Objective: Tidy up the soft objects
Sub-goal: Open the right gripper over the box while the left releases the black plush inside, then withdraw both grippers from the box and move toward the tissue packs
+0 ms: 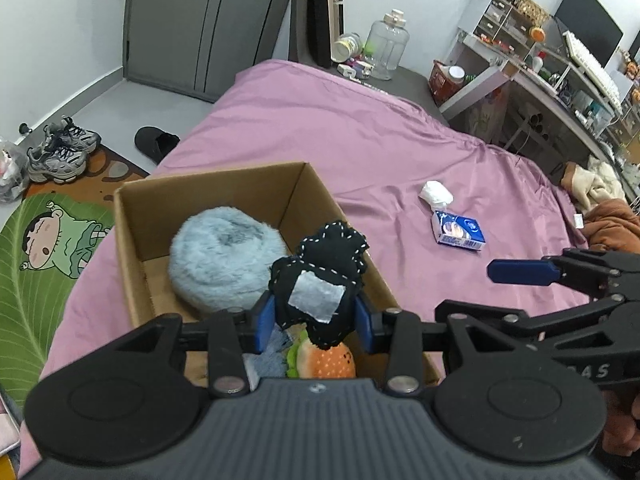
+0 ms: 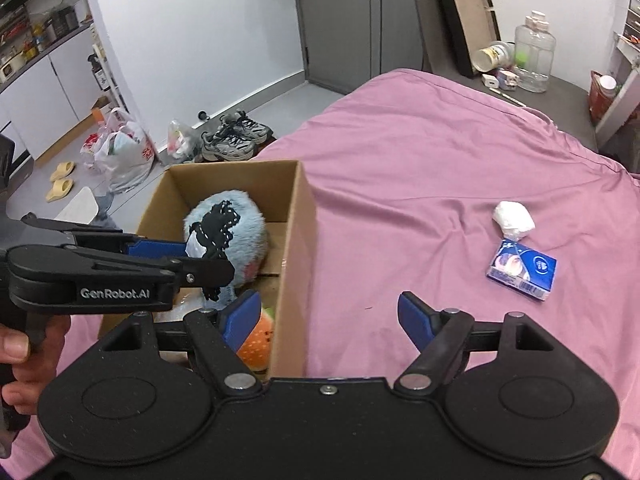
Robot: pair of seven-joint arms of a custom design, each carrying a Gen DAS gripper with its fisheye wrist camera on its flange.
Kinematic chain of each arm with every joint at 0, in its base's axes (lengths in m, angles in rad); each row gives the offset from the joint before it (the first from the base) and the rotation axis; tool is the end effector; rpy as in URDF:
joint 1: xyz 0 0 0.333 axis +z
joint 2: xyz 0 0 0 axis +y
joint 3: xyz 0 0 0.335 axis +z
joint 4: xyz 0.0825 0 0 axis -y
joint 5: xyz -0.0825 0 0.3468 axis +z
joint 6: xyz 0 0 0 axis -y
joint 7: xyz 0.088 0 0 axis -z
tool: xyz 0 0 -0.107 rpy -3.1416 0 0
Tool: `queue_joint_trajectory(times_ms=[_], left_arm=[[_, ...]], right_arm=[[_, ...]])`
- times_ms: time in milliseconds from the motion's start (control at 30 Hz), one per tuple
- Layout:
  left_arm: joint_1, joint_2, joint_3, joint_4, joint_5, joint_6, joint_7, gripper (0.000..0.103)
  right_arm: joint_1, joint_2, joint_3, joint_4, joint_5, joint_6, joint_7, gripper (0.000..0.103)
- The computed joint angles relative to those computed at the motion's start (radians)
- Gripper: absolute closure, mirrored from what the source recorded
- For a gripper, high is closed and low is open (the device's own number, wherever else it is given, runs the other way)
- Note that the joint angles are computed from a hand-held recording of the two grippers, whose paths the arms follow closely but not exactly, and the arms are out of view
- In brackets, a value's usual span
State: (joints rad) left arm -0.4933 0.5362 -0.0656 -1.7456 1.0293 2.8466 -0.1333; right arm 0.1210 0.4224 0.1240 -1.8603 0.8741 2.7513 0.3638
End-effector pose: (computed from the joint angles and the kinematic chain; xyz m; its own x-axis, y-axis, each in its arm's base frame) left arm 0.5508 -0.3901 0.3544 0.1375 -0.9459 0.2939 -0.7452 -0.2943 -0.5984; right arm 0.6363 0.1176 0.3741 0.6472 -0.7597 -0.0629 -0.6144 -0.4711 -0.6330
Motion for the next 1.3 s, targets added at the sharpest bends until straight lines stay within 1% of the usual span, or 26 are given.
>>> queue_joint_trajectory(times_ms=[33, 100, 133, 200, 267, 333, 433, 533, 633, 800, 933, 1067, 1100, 1133, 1167, 1200, 1233, 1267, 1300], left_arm=[[0.003, 0.008, -0.004, 0.008, -0.008, 0.001, 0.006, 0.063], [-0.001, 0.022, 0.0, 0.026, -0.006, 0.007, 0.007, 0.056], [-0.001, 0.028, 0.0, 0.032, -0.007, 0.012, 0.013, 0.052], [-0.011, 0.031, 0.013, 0.032, 0.007, 0.027, 0.001, 0.047], [-0.019, 0.025, 0.02, 0.026, 0.011, 0.021, -0.014, 0.039], [-0.026, 0.015, 0.028, 0.018, 0.027, 0.022, -0.036, 0.037], [-0.022, 0.0, 0.019, 0.007, 0.031, 0.005, -0.037, 0.036], [-0.017, -0.019, 0.014, -0.011, 0.045, 0.011, -0.044, 0.036], [-0.02, -0.044, 0.006, -0.029, 0.052, -0.032, -0.052, 0.036], [-0.003, -0.1, -0.015, -0.085, 0.066, -0.055, -0.093, 0.036], [0.008, -0.145, -0.036, -0.122, 0.082, -0.073, -0.125, 0.035], [0.019, -0.179, -0.07, -0.145, 0.055, -0.114, -0.112, 0.023], [0.017, -0.189, -0.072, -0.152, 0.063, -0.118, -0.126, 0.021], [0.014, -0.199, -0.071, -0.161, 0.083, -0.115, -0.152, 0.016], [0.013, -0.208, -0.073, -0.168, 0.096, -0.118, -0.171, 0.011], [0.013, -0.217, -0.079, -0.171, 0.1, -0.13, -0.178, 0.009], [0.014, -0.224, -0.087, -0.174, 0.098, -0.143, -0.173, 0.003], [0.017, -0.229, -0.097, -0.173, 0.086, -0.16, -0.159, 0.0], [0.019, -0.235, -0.106, -0.174, 0.072, -0.176, -0.143, 0.0]], right_arm=[[-0.004, 0.0, -0.002, 0.003, 0.001, -0.01, 0.004, 0.028], [-0.006, 0.007, -0.008, 0.018, -0.008, -0.031, 0.018, 0.028], [-0.006, 0.008, -0.009, 0.021, -0.011, -0.031, 0.018, 0.028], [-0.007, 0.011, -0.01, 0.024, -0.014, -0.03, 0.016, 0.028], [-0.014, 0.009, -0.005, 0.022, -0.005, -0.037, 0.008, 0.028], [-0.016, 0.009, -0.004, 0.019, 0.0, -0.036, 0.001, 0.028], [-0.018, 0.004, -0.004, 0.009, 0.009, -0.035, -0.004, 0.028], [-0.023, -0.005, -0.003, 0.0, 0.024, -0.039, -0.011, 0.028], [-0.022, -0.016, -0.002, -0.011, 0.038, -0.033, -0.022, 0.028], [-0.027, -0.043, 0.006, -0.029, 0.082, -0.038, -0.062, 0.028], [-0.032, -0.071, 0.011, -0.045, 0.14, -0.045, -0.107, 0.023], [-0.032, -0.097, 0.002, -0.058, 0.177, -0.076, -0.132, 0.017], [-0.031, -0.104, -0.001, -0.063, 0.186, -0.081, -0.138, 0.013], [-0.031, -0.111, -0.002, -0.068, 0.199, -0.085, -0.15, 0.009], [-0.031, -0.121, -0.003, -0.077, 0.216, -0.087, -0.166, 0.007], [-0.033, -0.131, -0.004, -0.084, 0.233, -0.096, -0.18, 0.003], [-0.034, -0.14, -0.007, -0.089, 0.248, -0.106, -0.188, 0.0], [-0.037, -0.148, -0.011, -0.094, 0.265, -0.121, -0.196, 0.0], [-0.037, -0.153, -0.017, -0.097, 0.274, -0.133, -0.197, 0.0]])
